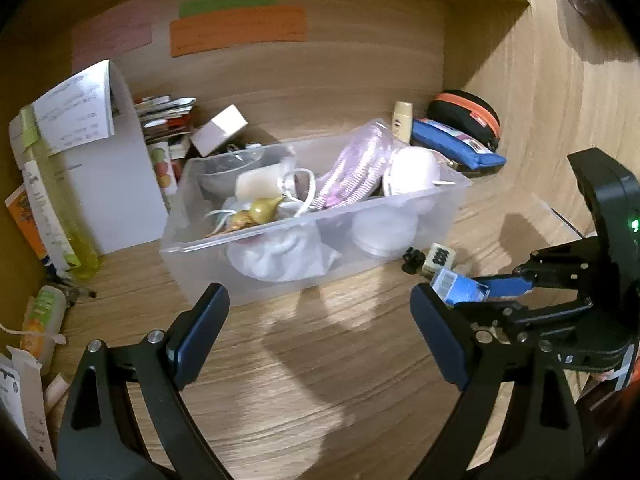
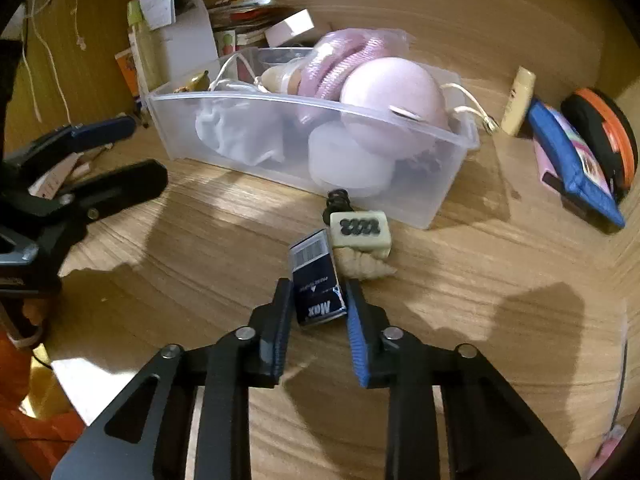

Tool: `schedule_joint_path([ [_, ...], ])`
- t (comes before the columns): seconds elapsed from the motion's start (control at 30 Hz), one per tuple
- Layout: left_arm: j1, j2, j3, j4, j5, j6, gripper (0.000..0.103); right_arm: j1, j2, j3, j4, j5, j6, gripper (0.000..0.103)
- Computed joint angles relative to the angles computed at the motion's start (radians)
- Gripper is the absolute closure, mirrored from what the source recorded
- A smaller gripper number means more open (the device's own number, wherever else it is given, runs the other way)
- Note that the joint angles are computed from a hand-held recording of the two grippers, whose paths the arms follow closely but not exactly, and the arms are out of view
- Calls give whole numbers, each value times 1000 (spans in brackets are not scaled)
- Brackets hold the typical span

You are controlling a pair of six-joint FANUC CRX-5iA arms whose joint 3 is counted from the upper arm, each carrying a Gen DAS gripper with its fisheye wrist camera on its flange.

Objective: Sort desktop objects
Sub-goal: 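Grasp the blue Max eraser box with the right gripper, then lift the blue eraser box with the right gripper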

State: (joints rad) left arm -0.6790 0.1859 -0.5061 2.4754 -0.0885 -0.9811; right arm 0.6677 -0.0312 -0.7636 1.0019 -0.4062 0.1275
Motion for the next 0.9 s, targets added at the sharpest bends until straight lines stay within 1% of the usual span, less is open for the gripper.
schedule_joint_path([
  [0.03,6,3,-8,-59,-10,48,10,-5,-8,-12,18,3,-21,82],
  [0.07,7,4,-11,-84,-13,67,10,-9,-18,-24,35,7,-36,83],
  [0.17,19,16,-21,-226,-29,179,10,-24,-44,-56,75,26,-67,84],
  [0.3,35,27,-29,-382,-43,305,10,-10,-76,-82,58,10,-43,84],
  [0.37,35,31,-29,-415,-45,330,10,-1,-100,-95,31,-2,-24,84],
  [0.47,44,37,-29,-498,-58,395,10,9,-132,-113,-3,-27,-8,82],
  [0.57,63,44,-27,-597,-80,479,10,11,-163,-139,-4,-47,-13,82],
  [0.6,75,47,-26,-646,-93,521,10,16,-168,-140,-15,-62,-6,81],
  [0.63,85,51,-23,-685,-104,554,10,22,-172,-140,-31,-76,9,79],
  [0.7,104,58,-18,-762,-125,624,10,28,-169,-138,-41,-96,17,70],
  [0.73,110,60,-15,-790,-133,653,10,28,-166,-139,-28,-105,6,59],
  [0.77,116,62,-13,-813,-140,675,10,27,-166,-144,-10,-109,-9,54],
  [0.9,135,69,-4,-905,-167,747,10,22,-149,-145,59,-115,-48,54],
])
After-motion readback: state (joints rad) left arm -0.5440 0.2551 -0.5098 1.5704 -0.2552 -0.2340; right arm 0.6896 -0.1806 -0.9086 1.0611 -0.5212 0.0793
